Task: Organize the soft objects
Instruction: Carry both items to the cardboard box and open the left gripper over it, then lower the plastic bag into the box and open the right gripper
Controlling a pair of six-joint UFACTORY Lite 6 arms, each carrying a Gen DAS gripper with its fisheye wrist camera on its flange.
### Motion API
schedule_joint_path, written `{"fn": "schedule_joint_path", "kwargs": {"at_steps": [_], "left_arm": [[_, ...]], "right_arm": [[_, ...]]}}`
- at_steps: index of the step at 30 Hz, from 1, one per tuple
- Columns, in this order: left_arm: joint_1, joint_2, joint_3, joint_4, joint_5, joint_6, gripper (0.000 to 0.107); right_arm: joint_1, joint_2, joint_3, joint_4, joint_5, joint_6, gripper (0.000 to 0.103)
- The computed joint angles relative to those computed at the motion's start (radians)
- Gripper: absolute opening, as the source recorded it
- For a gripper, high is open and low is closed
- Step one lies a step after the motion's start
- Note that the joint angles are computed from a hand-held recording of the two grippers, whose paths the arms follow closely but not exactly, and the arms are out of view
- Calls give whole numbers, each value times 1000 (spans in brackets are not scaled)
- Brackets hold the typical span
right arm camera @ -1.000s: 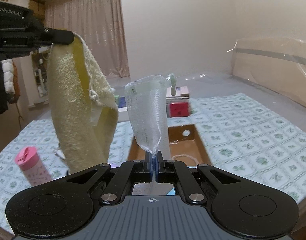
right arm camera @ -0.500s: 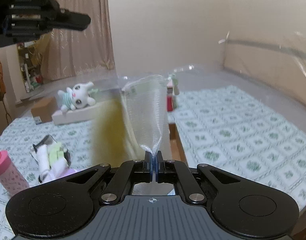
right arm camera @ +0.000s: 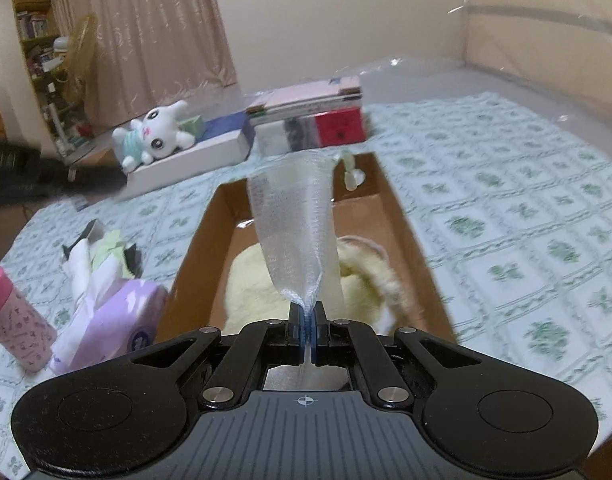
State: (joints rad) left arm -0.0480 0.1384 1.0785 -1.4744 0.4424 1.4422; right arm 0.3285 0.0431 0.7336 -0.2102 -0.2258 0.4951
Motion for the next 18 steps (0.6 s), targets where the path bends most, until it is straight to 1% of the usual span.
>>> {"fn": "schedule_joint_path", "kwargs": {"at_steps": [2,3,4,5,6,7,8,10,11,13,14,15,18], "left_arm": [[19,-43,-73,-39,-15,60,3],[28,-59,-103,-62,-22,91,5],[35,-74,-130,-85,-31,119,7],[43,-91,-154,-100,-38,138,11],[53,-111,-184,-124,-46,167,18],[58,-137,-211,-131,-54,178,21],[67,-157,-237,-151,-57,203,25],[86,-205,-288,-161,-58,214,27],[96,-229,-311,-153,-53,205,27],[119,-285,-360,-124,-40,179,28],[127,-319,-387,-108,-39,165,31],[138,-354,-413,-88,-37,150,34],[178,-460,-484,-1,-18,71,37]], "right_arm": [[1,36,18,-41,-18,34,3],[2,55,32,-54,-14,47,4],[3,67,39,-53,-15,50,10],[9,73,42,-10,-13,15,30],[17,72,40,51,-14,-33,45],[25,58,22,126,-26,-90,67],[32,38,0,171,-42,-121,69],[45,-4,-32,185,-40,-121,69],[57,-21,-41,227,-33,-153,69],[94,-73,-83,351,-32,-241,69],[116,-101,-105,416,-32,-284,69],[143,-131,-128,501,-34,-339,69],[236,-217,-191,770,-49,-526,69]]}}
